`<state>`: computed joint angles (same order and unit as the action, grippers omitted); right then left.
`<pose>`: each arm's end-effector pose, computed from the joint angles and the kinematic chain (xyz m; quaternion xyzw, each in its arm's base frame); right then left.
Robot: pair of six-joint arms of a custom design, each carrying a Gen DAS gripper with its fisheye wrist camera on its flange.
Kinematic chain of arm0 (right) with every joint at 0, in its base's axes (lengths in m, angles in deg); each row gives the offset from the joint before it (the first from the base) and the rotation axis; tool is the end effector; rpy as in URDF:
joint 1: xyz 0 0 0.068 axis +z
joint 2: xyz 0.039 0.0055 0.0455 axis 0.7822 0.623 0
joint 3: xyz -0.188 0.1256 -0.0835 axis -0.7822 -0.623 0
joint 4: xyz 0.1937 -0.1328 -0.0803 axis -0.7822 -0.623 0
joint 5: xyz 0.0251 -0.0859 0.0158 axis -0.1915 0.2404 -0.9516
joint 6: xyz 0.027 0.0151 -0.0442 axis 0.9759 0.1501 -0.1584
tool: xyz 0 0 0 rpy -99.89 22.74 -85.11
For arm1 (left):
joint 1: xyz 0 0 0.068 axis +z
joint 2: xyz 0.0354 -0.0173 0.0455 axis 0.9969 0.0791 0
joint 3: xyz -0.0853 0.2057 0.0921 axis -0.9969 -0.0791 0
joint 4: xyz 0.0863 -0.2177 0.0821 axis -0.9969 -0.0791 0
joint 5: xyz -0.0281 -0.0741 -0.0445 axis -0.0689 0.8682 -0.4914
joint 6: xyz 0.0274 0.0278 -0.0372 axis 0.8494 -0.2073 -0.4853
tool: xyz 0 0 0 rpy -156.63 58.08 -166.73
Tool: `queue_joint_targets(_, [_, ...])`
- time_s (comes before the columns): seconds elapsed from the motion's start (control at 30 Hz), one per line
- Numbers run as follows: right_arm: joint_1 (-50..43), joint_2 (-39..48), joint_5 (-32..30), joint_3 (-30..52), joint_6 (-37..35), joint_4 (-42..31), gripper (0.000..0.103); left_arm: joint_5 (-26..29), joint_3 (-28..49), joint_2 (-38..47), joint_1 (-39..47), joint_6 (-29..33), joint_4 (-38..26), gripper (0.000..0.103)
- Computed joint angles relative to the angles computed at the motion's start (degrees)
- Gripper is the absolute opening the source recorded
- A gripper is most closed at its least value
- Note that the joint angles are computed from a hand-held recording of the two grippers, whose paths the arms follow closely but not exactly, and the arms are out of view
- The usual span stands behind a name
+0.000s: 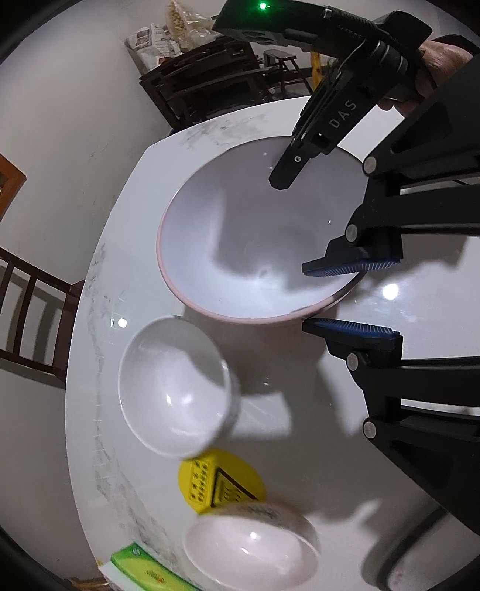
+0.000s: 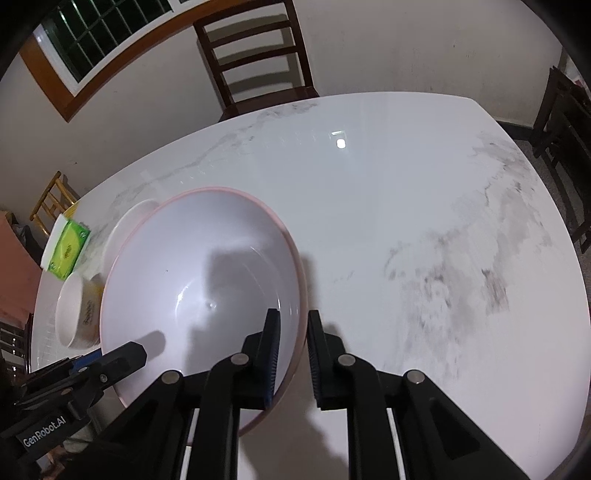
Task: Organize plates and bowls
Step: 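Grasp the rim of the large pink bowl with both grippers, then lift the pink bowl and carry it beside the plate stack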
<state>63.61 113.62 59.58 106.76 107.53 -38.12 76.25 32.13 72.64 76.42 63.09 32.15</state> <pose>0.2866 0.0613 0.1402 0.1110 0.9657 0.0700 0.2239 0.3011 -0.0603 0.1600 0.0526 0.9671 -0.1946 0.1550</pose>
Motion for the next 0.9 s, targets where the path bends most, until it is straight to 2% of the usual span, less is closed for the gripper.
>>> queue_joint_targets(0.17, [4.9, -8.4, 1.3, -5.8, 4.2, -2.0, 0.015, 0.7, -6.8, -9.4, 2.4, 2.6, -3.2, 0.020])
queue_joint_targets(0.43, [18.1, -18.0, 5.6, -12.0, 13.9, -6.6, 0.016, 1.2, -15.9, -23.3, 8.8, 9.5, -10.9, 0.020])
queue_joint_targets(0.63, [28.7, -19.3, 8.1, -14.6, 21.8, -7.2, 0.016, 2.6, -22.4, -33.5, 17.2, 17.4, -17.2, 0.020])
queue_joint_targets(0.9, [35.4, -17.8, 9.0, -16.4, 27.1, -5.6, 0.017, 4.0, -28.1, -38.4, 27.4, 26.6, -21.6, 0.020])
